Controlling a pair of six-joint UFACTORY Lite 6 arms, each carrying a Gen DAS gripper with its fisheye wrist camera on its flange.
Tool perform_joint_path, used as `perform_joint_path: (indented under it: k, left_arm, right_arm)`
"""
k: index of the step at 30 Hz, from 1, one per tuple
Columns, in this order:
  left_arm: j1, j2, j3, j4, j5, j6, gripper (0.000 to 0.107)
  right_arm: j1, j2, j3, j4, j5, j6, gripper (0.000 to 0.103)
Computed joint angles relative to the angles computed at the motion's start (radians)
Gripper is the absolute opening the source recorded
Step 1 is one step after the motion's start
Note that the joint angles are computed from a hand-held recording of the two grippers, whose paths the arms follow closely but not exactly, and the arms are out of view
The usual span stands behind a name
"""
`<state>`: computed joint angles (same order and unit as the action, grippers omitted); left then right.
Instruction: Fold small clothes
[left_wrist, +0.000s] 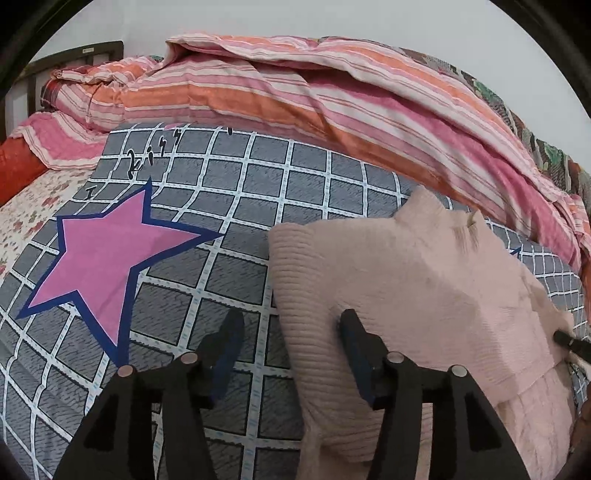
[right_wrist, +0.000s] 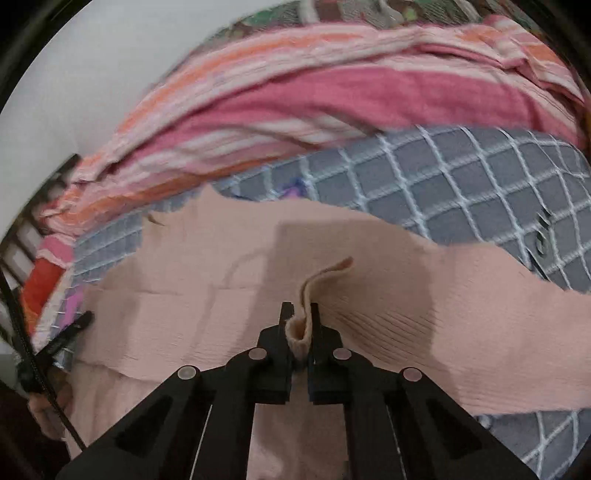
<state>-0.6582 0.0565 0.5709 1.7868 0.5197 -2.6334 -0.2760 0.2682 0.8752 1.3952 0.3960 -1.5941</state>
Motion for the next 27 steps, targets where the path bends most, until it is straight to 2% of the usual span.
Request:
perform_joint_path:
  k: [2, 4, 6, 8, 11, 13, 14, 17, 20, 22, 24, 27]
  left_arm:
    - [-0.011, 0.002, 0.006, -0.031, 0.008, 0.033, 0.061]
    - [-0.027, -0.005, 0.002, -0.057, 0.013, 0.062, 0.066]
    - [-0.059, -0.034, -0.027, -0.062, 0.019, 0.064, 0.07]
    - [-0.096, -0.07, -0.069, -0.041, 0.028, 0.03, 0.075]
    - [-0.138, -0.135, -0.138, 0.017, 0.053, -0.057, 0.078]
    - [-0.141, -0.151, -0.156, 0.046, 0.064, -0.095, 0.079]
    - [-0.134, -0.151, -0.158, 0.066, 0.056, -0.111, 0.079]
    - [-0.119, -0.14, -0.153, 0.11, 0.04, -0.138, 0.079]
    - [-0.123, -0.13, -0.146, 0.132, 0.037, -0.15, 0.079]
    - [-0.111, -0.12, -0.139, 0.165, 0.019, -0.166, 0.079]
    - [-0.102, -0.116, -0.14, 0.202, 0.008, -0.192, 0.078]
    - [-0.085, -0.123, -0.153, 0.286, -0.006, -0.261, 0.078]
  right_arm:
    - [-0.033, -0.026, -0.006, -0.09, 0.017, 0.084, 0.009]
    - [-0.13, -0.108, -0.068, -0.073, 0.069, 0.0, 0.022]
    - [-0.269, -0.203, -0.158, 0.028, 0.138, -0.205, 0.049]
    - [-0.442, -0.234, -0.173, -0.001, 0.221, -0.281, 0.052]
    - [-0.683, -0.182, -0.089, -0.1, 0.324, -0.281, 0.056]
    - [-0.819, -0.107, -0.002, -0.114, 0.372, -0.308, 0.069]
    - [-0.878, -0.06, 0.042, -0.102, 0.384, -0.332, 0.079]
    - [-0.965, 0.095, 0.191, -0.145, 0.387, -0.279, 0.08]
    - [-0.97, 0.224, 0.309, -0.193, 0.387, -0.2, 0.08]
    - [-0.96, 0.228, 0.301, -0.154, 0.37, -0.228, 0.08]
    - [-0.918, 0.212, 0.285, -0.118, 0.303, -0.236, 0.08]
    - [-0.887, 0.26, 0.358, -0.146, 0.27, -0.158, 0.08]
